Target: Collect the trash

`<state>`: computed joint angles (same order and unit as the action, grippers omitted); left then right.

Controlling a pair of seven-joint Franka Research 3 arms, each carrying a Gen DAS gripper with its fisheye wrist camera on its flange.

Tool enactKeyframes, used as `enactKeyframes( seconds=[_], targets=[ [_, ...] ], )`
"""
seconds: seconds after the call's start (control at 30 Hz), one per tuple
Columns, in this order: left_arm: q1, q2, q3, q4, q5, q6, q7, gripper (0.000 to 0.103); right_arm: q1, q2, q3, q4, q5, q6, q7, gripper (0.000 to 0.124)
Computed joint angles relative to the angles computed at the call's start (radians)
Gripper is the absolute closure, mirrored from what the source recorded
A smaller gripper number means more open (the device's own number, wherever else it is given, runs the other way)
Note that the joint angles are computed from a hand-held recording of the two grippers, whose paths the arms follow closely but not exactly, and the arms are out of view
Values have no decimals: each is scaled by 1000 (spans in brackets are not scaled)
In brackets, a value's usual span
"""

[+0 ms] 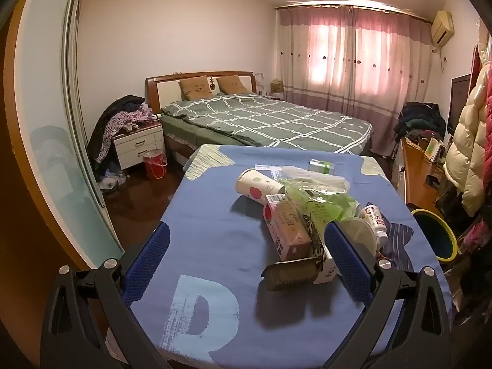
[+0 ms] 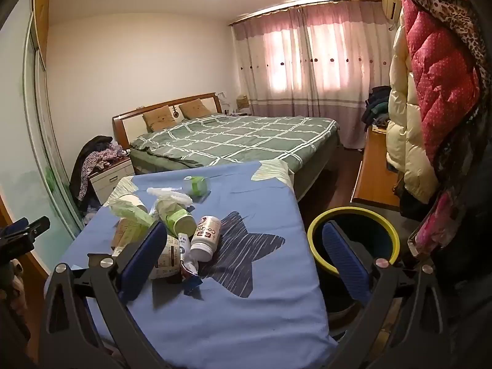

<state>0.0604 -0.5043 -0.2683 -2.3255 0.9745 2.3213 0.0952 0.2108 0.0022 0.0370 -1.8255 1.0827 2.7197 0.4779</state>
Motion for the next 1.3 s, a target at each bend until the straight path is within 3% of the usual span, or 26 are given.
enactKeyframes(
  seconds=[0.4,1.3],
  targets=[
    [-1,-13,12,-4,-26,28,45,4,-6,20,2,17,-50,-8,61,27],
    [-9,18,6,21,-29,20,64,4,-14,27,9,21,-54,-12,65,27]
  ],
)
